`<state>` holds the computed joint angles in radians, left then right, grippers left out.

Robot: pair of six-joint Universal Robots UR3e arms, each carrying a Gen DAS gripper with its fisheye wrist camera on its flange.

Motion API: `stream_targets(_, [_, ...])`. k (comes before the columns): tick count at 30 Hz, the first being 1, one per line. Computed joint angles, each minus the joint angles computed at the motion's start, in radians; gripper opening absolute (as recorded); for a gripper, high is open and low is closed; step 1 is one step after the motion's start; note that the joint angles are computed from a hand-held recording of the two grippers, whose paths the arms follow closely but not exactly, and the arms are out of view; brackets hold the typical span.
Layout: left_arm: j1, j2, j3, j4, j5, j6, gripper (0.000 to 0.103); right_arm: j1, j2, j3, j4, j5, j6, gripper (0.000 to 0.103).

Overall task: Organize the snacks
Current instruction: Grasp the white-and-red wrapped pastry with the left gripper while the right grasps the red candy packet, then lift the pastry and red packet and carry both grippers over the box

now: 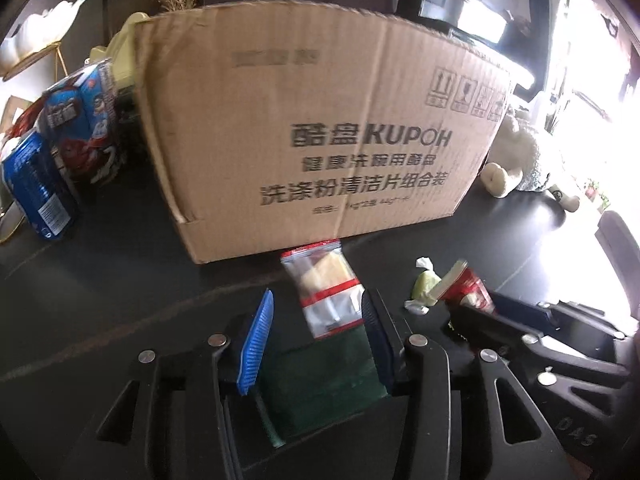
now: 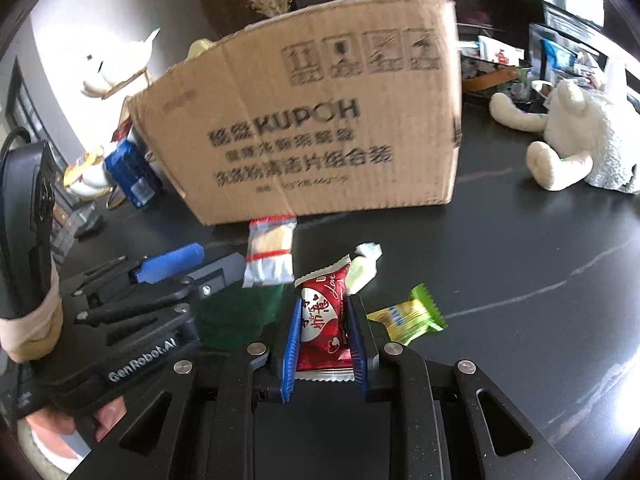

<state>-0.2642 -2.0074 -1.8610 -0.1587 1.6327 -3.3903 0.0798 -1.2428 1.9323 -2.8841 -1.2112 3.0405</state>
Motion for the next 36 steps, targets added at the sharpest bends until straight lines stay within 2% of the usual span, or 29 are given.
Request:
stream_targets(2, [-0.011, -0.024, 0.038, -0.024, 0.005, -0.007, 0.045, -0.011, -0.004, -0.003, -0.011, 0.0, 0.01, 0.024])
stream_targets(13, [-0.085, -0.178, 0.269, -0.141, 0.153, -0.074, 0.045, -0.049, 0.011, -0.032, 0.003, 0.0, 0.028, 0.024])
stream_targets(14, [-0.085, -0.181, 0.273, -0.144, 0.155, -0.08, 0.043, -0.05, 0.012, -0.033, 0.003, 0.001, 0.028, 0.024])
stream_targets(19, [-0.084, -0.183, 0.273, -0.138, 0.159, -0.086, 0.018, -0.047, 0.016, -0.037, 0.007, -0.001, 0.03, 0.024])
stream_targets(21, [-0.081, -0.182, 0.273, -0.14, 0.159, -0.083, 0.014, -0.047, 0.015, -0.036, 0.005, 0.001, 0.03, 0.024])
stream_targets(23, [-0.082, -0.177, 0.272, -0.148, 0.16, -0.074, 0.014, -0.044, 0.016, -0.037, 0.005, -0.003, 0.027, 0.024])
stream_targets(24, [-0.086, -0.176, 0.274, -0.155, 0.167, -0.074, 0.019, -0.042, 0.011, -0.031, 0.004, 0.0, 0.03, 0.024])
stream_targets(25, [-0.092, -0.174, 0.283, -0.175, 0.184, -0.073, 0.043, -0.045, 0.011, -0.031, 0.005, 0.005, 0.031, 0.024])
stream_targets(27, [-0.121, -0.206, 0.339, -0.197, 0.226, -0.073, 0.067, -0.047, 0.008, -0.029, 0.002, 0.006, 0.031, 0.024])
stream_targets(30, [-0.151, -0.241, 0.397, -0.222, 0.289, -0.066, 0.064, -0.058, 0.005, -0.026, 0.001, 0.013, 0.035, 0.024])
stream_targets(36, [-0.139, -0.272, 0.449, -0.282, 0.277, -0.105, 0.064, -0.061, 0.023, -0.045, 0.017, -0.001, 0.039, 0.024])
